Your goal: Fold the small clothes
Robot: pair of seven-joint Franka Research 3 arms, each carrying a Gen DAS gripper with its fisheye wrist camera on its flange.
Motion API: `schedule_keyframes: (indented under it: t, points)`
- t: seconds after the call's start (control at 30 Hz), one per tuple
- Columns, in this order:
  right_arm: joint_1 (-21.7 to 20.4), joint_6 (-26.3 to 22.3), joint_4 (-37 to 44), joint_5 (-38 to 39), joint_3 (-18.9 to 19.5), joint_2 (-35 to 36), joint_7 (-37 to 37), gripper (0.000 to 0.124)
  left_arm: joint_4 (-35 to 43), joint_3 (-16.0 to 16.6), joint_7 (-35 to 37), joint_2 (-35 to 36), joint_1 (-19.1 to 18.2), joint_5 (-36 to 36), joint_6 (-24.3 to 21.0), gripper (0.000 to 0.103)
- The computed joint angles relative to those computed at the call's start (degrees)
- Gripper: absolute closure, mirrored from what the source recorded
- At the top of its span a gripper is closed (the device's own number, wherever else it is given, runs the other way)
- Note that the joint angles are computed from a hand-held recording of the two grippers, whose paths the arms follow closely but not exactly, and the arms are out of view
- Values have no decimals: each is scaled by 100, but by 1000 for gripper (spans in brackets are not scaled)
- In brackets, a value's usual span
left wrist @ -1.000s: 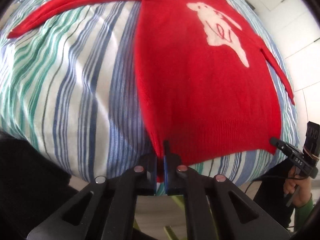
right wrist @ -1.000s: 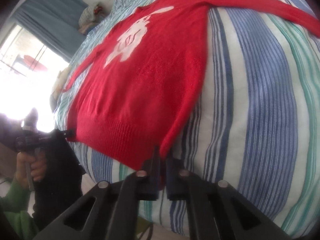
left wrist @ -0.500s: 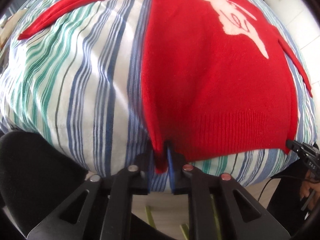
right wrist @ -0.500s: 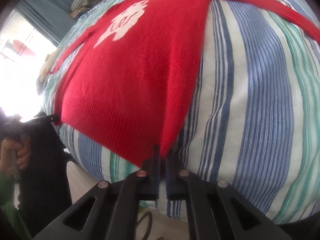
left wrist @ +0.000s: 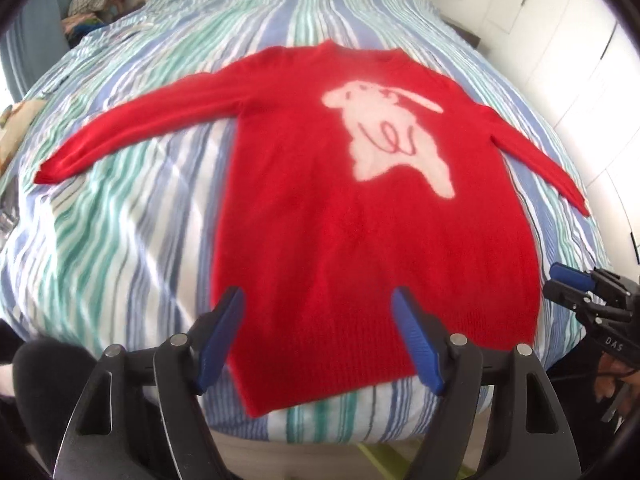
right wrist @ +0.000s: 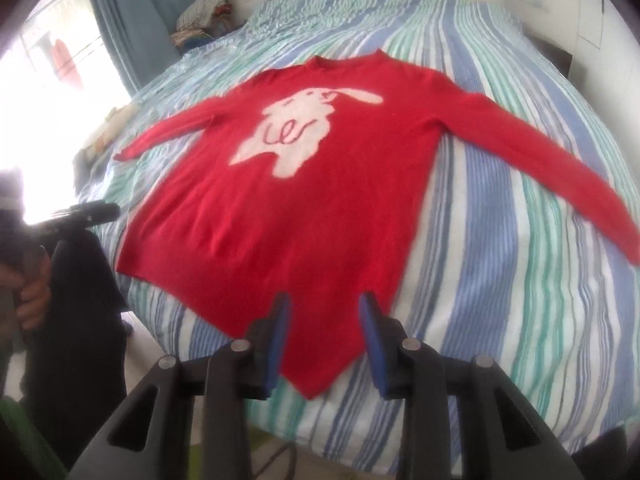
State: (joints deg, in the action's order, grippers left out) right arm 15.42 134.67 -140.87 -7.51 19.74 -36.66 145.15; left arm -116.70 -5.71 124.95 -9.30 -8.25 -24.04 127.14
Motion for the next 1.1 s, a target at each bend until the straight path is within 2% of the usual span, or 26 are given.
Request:
schedule_keyframes:
  t: [0.07,0.1,0.17,0.2,0.23,0.27,0.4,0.47,0.53,0.6,0.73,1.1]
  points:
    - [-46,367,-16,-80,20,326,-47,88,-100,-109,-144,145,-41,202,-8,25]
    - [-37,399,-14,-90,19,516,-81,88,-184,-161,-231,191,-42,419,-29,25]
    - [81,250,-44,42,-50,849,-107,88,-634,-166,-38,-70,-63,518,379,25]
    - [97,402,-207,26,-34,840,54,87,-731,-167,34,-169,-99,577,490,22]
    - [20,674,-405,-147,85,701,381,87,-746,-154,51,-232,-128,637,464,20]
    - [-7,751,-483,-221,151,626,587,87,-736,-123,71,-254,-160,620,425,19]
    - [98,727,-555,-255,133,517,781,85,-687,-9,83,-271,-199,437,293,18]
    - [133,710,-572,-286,108,451,758,85,-697,101,203,-347,-223,58,311,18]
    - [14,681,-573,-492,253,290,937,85,-766,190,322,-476,-250,-382,516,18]
    - [-209,616,-563,-878,537,70,1253,84,-914,219,398,-606,-282,-657,944,18]
    - [-551,407,-419,-1554,908,-147,1665,75,-1148,164,439,-655,-394,-678,1835,15]
    - [-489,257,-367,-1985,818,-58,1988,74,-1148,272,312,-582,-549,-608,2091,14]
